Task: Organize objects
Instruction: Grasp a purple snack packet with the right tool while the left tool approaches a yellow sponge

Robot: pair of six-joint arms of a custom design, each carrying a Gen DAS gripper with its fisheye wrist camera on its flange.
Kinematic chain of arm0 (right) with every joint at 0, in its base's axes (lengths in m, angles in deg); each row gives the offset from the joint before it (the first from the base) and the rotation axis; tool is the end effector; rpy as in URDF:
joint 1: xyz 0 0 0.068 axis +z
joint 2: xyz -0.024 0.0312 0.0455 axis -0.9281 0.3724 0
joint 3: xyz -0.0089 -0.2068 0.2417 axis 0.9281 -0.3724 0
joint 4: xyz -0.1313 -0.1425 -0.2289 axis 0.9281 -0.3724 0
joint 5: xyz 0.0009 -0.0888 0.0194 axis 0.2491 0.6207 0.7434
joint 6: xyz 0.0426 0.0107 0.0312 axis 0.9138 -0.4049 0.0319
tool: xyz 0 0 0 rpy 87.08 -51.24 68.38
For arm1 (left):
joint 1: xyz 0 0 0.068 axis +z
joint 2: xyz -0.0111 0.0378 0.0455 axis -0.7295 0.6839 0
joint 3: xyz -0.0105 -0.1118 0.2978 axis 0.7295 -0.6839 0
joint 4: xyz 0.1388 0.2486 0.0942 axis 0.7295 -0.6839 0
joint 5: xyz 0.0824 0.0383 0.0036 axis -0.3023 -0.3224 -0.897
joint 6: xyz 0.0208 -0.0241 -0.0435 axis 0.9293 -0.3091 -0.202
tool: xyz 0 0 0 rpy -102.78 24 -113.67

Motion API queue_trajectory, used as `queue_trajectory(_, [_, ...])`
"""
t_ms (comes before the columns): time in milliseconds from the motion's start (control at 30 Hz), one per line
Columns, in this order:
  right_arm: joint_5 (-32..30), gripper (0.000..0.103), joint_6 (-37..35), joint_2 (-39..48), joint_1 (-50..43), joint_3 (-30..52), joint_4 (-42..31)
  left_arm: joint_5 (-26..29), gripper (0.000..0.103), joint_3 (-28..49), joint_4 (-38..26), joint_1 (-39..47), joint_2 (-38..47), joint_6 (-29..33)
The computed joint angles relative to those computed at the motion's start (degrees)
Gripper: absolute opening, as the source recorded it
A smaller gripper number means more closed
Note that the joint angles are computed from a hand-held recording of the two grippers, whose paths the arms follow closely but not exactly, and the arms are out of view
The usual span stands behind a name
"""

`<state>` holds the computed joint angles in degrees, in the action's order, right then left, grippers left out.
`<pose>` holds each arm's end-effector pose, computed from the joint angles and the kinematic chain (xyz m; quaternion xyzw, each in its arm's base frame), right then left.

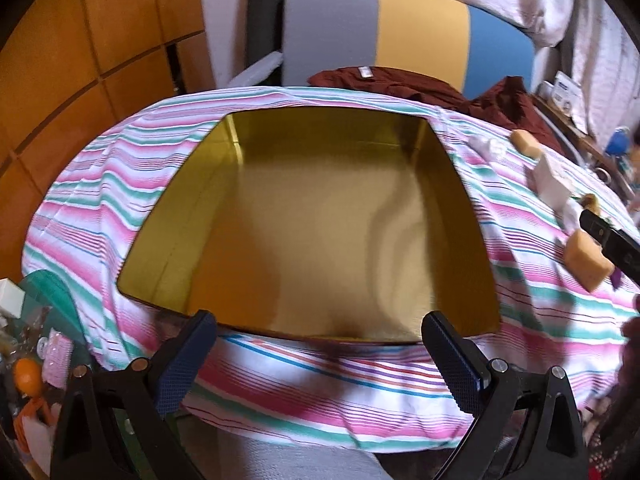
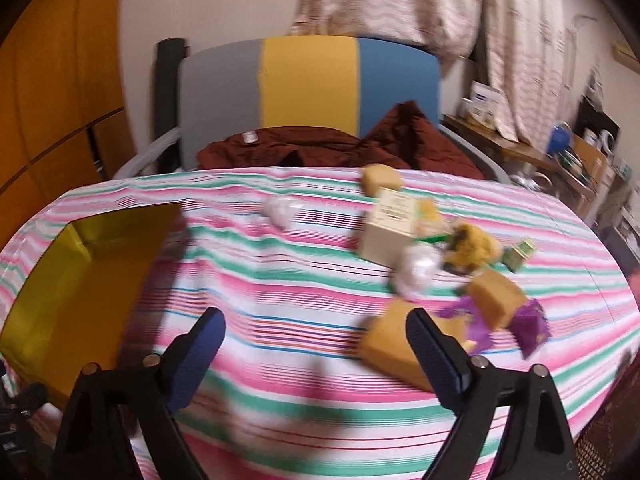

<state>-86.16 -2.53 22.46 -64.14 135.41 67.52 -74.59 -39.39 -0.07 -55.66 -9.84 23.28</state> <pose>0.2947 0.0199 0.2613 -0.0224 0.9115 0.0080 0.4107 0.2280 -0.0280 0.2473 -0.1105 0.9449 0.0264 0.3070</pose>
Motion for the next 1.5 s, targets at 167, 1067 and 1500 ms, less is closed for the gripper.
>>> queue_trajectory(167, [-7.3,0.083,-1.9,3.5,-10.4,0.3,1.5,2.1,0.103,-0.4,0.9,-2.2,-0.5,-0.6])
queue_trajectory(1067, [-20.6,0.06,-13.0,11.2,-24.2,1.4,5.2,14.1,0.103,2.2,4.2,-9.5,3.3,-5.7])
queue_trajectory(1500, [-27.6,0.039,-14.5,16.7,-23.9,3.6,1.5,14.5,0.103,8.5,3.9,-14.4,9.7,-7.8])
